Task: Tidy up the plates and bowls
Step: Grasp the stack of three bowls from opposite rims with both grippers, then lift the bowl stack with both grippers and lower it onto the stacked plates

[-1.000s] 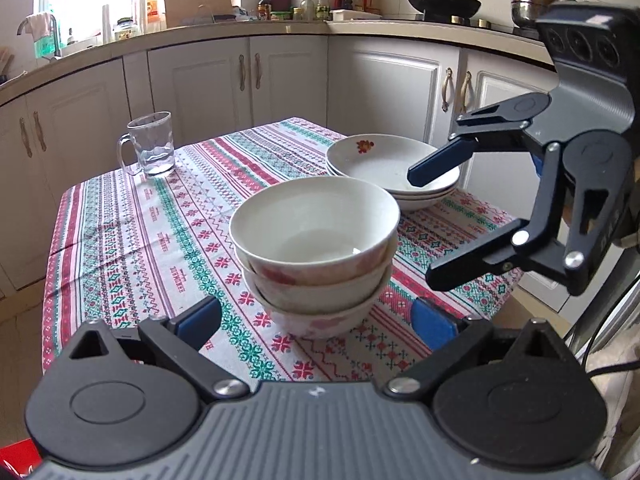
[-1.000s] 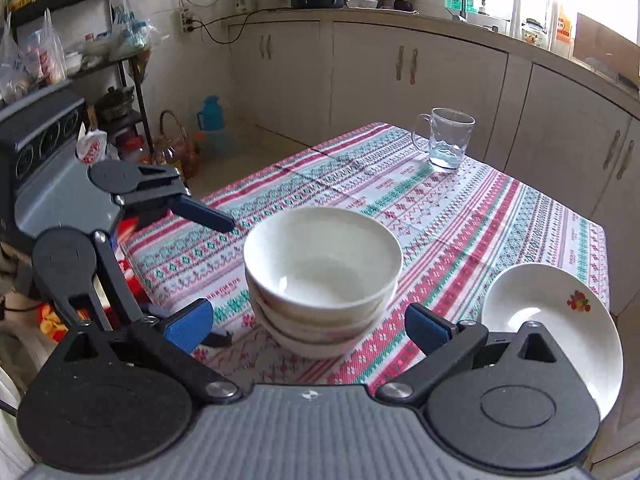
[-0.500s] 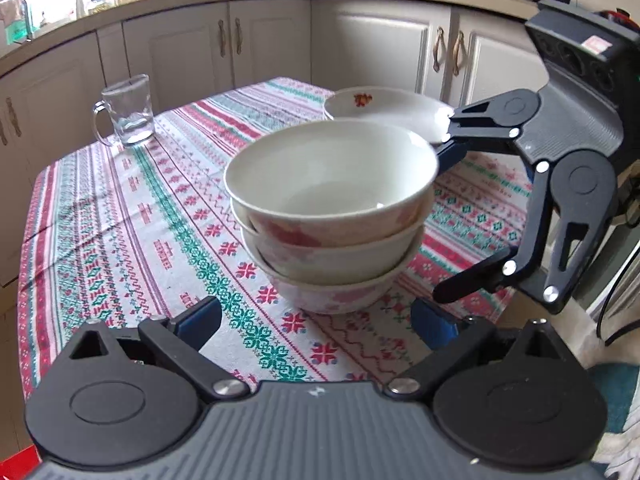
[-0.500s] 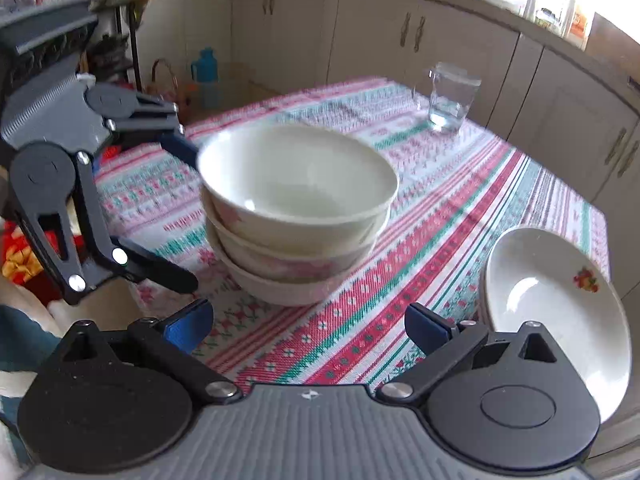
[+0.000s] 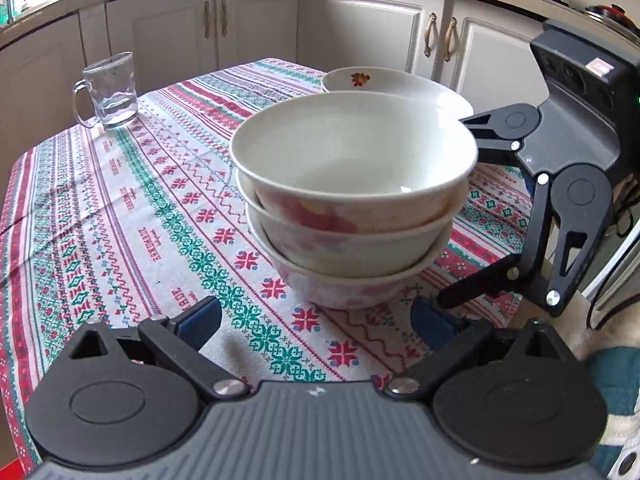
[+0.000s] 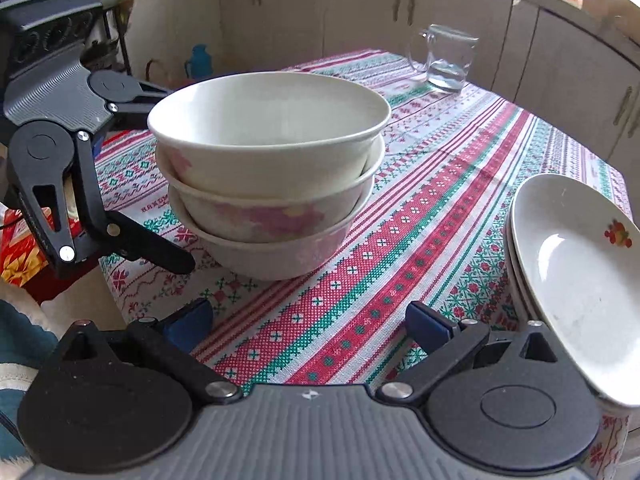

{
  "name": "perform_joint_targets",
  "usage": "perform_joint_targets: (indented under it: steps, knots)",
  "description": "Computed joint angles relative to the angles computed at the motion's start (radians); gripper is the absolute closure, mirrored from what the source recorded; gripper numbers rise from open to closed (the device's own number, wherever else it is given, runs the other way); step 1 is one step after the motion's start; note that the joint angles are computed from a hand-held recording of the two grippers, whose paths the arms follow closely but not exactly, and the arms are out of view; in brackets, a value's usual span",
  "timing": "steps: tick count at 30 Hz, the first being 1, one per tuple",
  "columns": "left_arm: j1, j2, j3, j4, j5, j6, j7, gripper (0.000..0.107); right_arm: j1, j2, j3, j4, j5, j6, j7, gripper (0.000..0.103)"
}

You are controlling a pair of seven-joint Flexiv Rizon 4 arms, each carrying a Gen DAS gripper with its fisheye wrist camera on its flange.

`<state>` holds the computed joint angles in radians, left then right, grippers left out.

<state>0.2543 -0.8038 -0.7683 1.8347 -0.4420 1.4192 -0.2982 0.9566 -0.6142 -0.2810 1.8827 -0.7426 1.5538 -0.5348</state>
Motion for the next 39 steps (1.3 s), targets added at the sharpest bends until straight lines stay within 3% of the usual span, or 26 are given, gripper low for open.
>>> perform_joint_targets:
  steps: [4,6,10,15,25,39]
  knots:
    - [-0.001,-0.007,0.009,-0.035,-0.003,-0.071,0.043,0.007,-0.091,0.000,0.118,-0.036,0.021,-0.043,-0.093,0.000]
    - [-0.005,-0.008,0.013,-0.049,-0.013,-0.088,0.082,0.007,-0.086,-0.002,0.097,-0.041,-0.004,-0.004,-0.113,0.000]
    - [-0.005,-0.012,0.011,-0.079,-0.046,-0.141,0.164,0.007,-0.133,-0.009,0.151,-0.082,-0.002,-0.004,-0.240,0.000]
    - [-0.035,-0.004,0.051,-0.113,-0.082,-0.211,0.226,0.008,-0.240,-0.029,0.312,-0.142,0.068,-0.086,-0.434,0.002]
    - [-0.097,0.023,0.142,-0.171,-0.158,-0.352,0.330,0.011,-0.325,-0.050,0.453,-0.208,0.221,-0.176,-0.675,0.009]
    - [-0.239,0.033,0.337,-0.275,-0.249,-0.533,0.401,0.018,-0.357,-0.072,0.530,-0.286,0.389,-0.265,-0.874,0.013]
